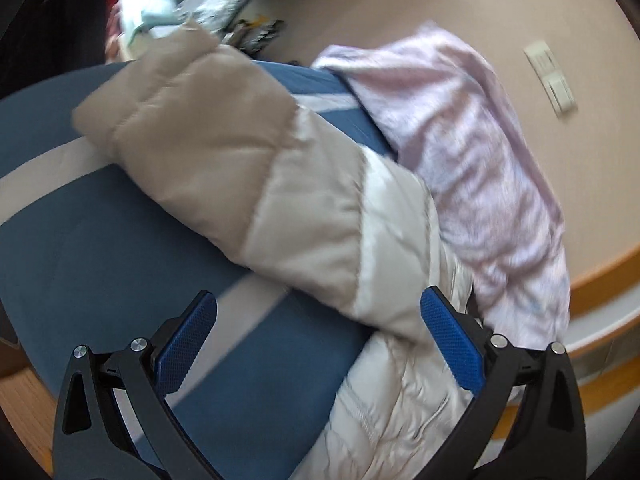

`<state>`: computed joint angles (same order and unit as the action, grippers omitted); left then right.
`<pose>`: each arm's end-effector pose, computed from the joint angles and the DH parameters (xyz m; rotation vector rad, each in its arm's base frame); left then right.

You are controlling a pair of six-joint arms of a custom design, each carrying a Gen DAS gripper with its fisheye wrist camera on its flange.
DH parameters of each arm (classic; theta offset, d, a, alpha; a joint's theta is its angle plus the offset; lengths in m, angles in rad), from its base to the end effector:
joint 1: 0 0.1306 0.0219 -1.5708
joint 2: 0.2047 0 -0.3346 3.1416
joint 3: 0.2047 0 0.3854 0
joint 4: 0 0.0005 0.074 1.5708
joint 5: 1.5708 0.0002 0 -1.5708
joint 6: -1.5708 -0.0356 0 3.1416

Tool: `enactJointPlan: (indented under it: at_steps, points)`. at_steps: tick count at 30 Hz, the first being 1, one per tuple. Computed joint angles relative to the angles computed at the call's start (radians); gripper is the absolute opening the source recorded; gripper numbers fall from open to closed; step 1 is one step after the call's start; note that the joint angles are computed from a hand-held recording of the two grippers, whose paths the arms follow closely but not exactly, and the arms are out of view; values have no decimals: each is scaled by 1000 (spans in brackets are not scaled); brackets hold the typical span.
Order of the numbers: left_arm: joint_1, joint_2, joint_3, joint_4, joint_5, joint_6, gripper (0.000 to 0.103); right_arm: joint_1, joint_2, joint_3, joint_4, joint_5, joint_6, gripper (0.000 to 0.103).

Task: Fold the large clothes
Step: 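Fold the held sleeve across the jacket chest with the right gripper, then release, then grasp the other sleeve cuff with the left gripper and lift it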

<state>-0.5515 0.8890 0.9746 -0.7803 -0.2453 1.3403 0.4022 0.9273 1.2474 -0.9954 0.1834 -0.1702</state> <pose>0.2900 -0.1689 0.3912 -1.0255 2.1118 -0.7213 0.3069 0.1229 0.4865 -0.1604 2.2291 0.1057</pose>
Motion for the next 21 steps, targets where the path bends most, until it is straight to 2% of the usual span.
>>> enactJointPlan:
  at_steps: [2,6,9,10,17,20,21]
  points:
    - [26,-19,-22,22,17,32,100,-15,-20,-6,6,-19,-6,92]
    - [81,-37,-56,50,64,99,88,-35,-59,-21,15,-30,-27,92]
    - [110,-43,-75,52,80,156,83,-48,-78,-35,18,-42,-36,92]
    - [117,-49,-85,59,82,167,78,-52,-82,-40,18,-44,-39,92]
    - [173,-93,-133,58,35,201,65,-86,-117,-85,29,-81,-59,92]
    - [194,-81,-129,56,55,203,50,-98,-124,-97,25,-92,-73,92]
    - [198,-78,-125,53,58,201,41,-104,-127,-100,25,-97,-78,92]
